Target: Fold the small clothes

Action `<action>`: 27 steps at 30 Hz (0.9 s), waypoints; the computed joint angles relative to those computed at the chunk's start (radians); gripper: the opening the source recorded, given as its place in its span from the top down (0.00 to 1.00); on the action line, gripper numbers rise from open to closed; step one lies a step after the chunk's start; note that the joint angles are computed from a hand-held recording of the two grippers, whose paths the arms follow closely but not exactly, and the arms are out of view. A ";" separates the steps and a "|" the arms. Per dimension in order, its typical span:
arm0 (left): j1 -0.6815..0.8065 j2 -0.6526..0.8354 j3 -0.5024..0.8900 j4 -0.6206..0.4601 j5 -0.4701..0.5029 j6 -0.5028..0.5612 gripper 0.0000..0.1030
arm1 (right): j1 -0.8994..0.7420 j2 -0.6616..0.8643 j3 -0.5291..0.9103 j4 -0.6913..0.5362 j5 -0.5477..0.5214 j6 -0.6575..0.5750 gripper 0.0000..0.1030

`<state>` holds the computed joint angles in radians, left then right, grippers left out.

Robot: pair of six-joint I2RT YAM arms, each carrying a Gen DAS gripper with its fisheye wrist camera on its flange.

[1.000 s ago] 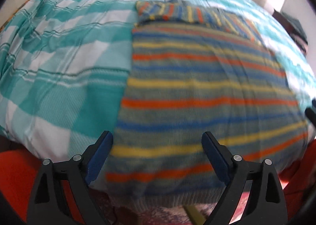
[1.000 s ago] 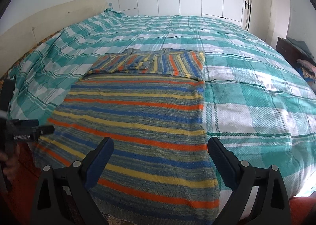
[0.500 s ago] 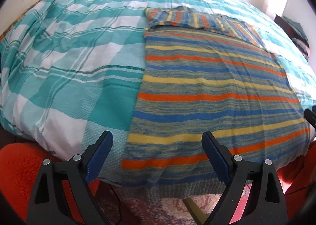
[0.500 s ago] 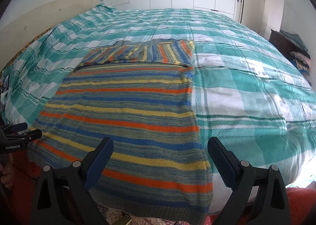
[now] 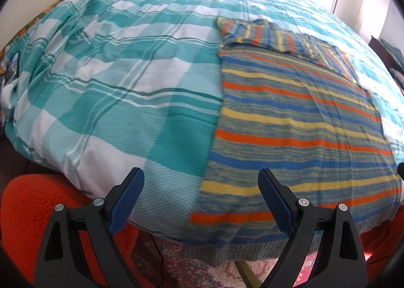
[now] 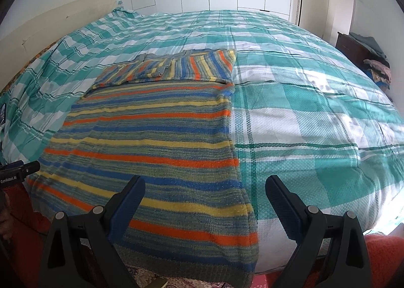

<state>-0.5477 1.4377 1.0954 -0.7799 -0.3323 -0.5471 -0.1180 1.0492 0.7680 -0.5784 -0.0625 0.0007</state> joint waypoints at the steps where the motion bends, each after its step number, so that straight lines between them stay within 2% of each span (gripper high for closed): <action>1: 0.005 0.000 0.000 -0.003 -0.001 -0.003 0.10 | -0.001 0.001 0.000 0.000 -0.001 -0.001 0.07; 6: 0.022 -0.005 -0.010 -0.005 0.000 -0.008 0.10 | 0.011 0.002 0.003 0.005 0.023 -0.005 0.07; 17: -0.002 0.037 0.005 -0.012 -0.032 0.007 0.10 | 0.096 -0.027 -0.010 0.028 0.167 -0.032 0.07; 27: 0.007 0.042 0.001 -0.012 -0.040 0.013 0.10 | 0.099 -0.031 -0.010 0.027 0.205 -0.029 0.07</action>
